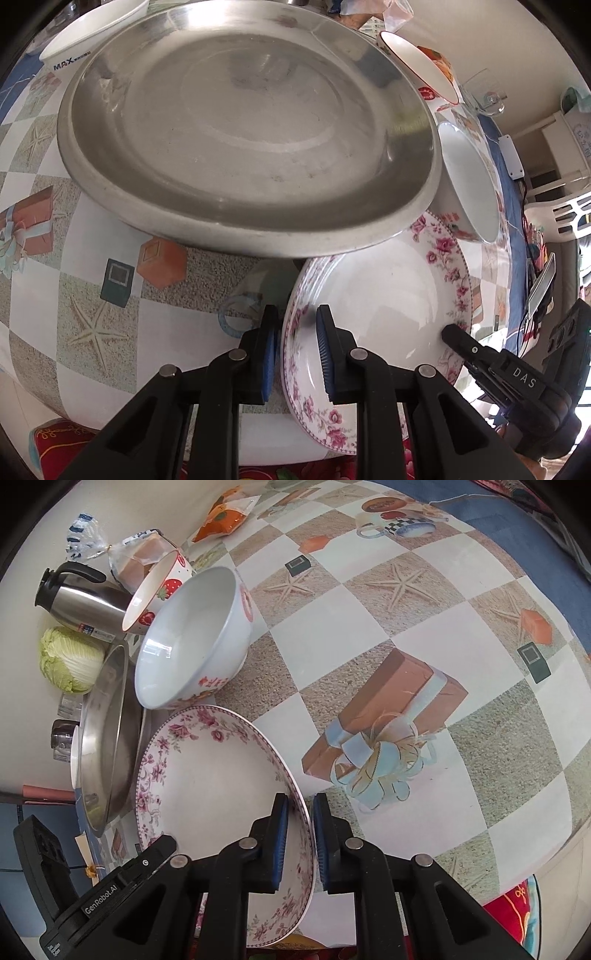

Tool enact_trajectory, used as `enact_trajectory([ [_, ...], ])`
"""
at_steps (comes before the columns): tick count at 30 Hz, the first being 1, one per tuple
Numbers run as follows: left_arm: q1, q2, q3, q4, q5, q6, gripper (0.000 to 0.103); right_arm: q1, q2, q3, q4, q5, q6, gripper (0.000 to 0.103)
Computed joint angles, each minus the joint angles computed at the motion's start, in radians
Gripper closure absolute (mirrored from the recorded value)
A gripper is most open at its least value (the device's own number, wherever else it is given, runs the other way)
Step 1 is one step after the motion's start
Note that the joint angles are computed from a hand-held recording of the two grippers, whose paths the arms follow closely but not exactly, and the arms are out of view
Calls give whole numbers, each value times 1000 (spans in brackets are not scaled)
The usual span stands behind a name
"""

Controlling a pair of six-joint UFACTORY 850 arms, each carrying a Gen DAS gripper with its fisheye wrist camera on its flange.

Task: Organize plates and bowls
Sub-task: 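Lift and tilt the pink-floral plate up with both grippers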

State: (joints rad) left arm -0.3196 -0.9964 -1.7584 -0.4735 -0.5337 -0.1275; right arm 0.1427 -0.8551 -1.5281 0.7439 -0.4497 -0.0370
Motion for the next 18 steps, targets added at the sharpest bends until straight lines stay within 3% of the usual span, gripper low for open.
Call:
enact_trajectory([
  [12, -13, -6, -51, 34, -30, -5, 84, -46, -23, -20, 126, -26, -141, 89],
  [15, -28, 27, -15, 72, 8, -25, 87, -40, -6, -14, 64, 1, -115, 89],
  [18, -33, 37, -6, 51, 25, -3, 91, -47, 15, 8, 116, 23, -185, 89],
])
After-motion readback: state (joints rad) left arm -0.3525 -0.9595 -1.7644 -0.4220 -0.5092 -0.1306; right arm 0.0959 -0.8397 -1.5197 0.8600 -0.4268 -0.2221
